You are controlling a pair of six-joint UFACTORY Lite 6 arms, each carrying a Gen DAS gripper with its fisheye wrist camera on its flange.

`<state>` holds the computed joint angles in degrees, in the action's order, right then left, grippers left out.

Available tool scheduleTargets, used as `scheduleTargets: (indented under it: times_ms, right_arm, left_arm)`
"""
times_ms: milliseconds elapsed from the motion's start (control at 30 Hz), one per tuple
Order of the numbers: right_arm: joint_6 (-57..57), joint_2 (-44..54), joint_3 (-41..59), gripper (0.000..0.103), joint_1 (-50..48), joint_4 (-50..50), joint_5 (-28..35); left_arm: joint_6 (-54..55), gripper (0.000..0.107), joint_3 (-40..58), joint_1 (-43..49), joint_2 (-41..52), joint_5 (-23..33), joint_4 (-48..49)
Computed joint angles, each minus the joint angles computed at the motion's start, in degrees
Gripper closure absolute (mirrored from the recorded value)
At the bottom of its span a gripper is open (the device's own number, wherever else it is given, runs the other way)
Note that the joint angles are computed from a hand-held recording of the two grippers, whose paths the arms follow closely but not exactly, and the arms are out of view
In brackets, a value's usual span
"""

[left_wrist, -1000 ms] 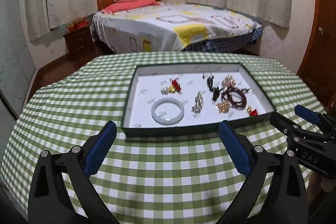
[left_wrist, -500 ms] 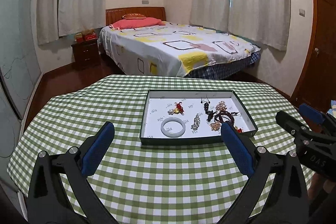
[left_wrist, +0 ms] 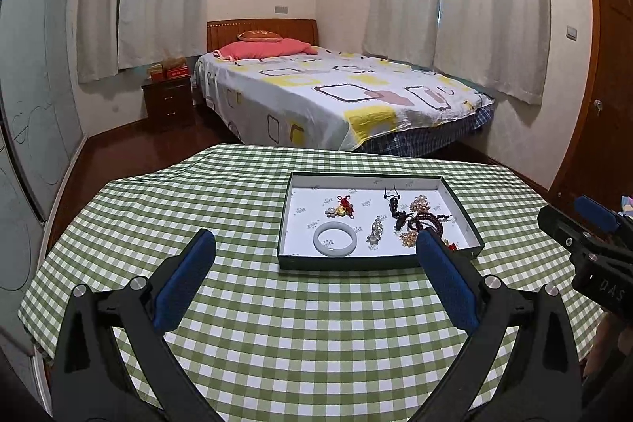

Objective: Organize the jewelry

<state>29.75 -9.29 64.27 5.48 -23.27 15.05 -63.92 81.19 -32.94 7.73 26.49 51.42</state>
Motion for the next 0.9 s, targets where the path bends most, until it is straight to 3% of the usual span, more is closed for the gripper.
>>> scheduleTargets:
  times_ms: [900]
  right_arm:
    - [1.8,-1.5,-0.2,0.021,1.7,-2.6,1.0]
  left_arm:
    - [-0.1,0.008,-1.8,0.5,-2.0,-1.2,-0.5]
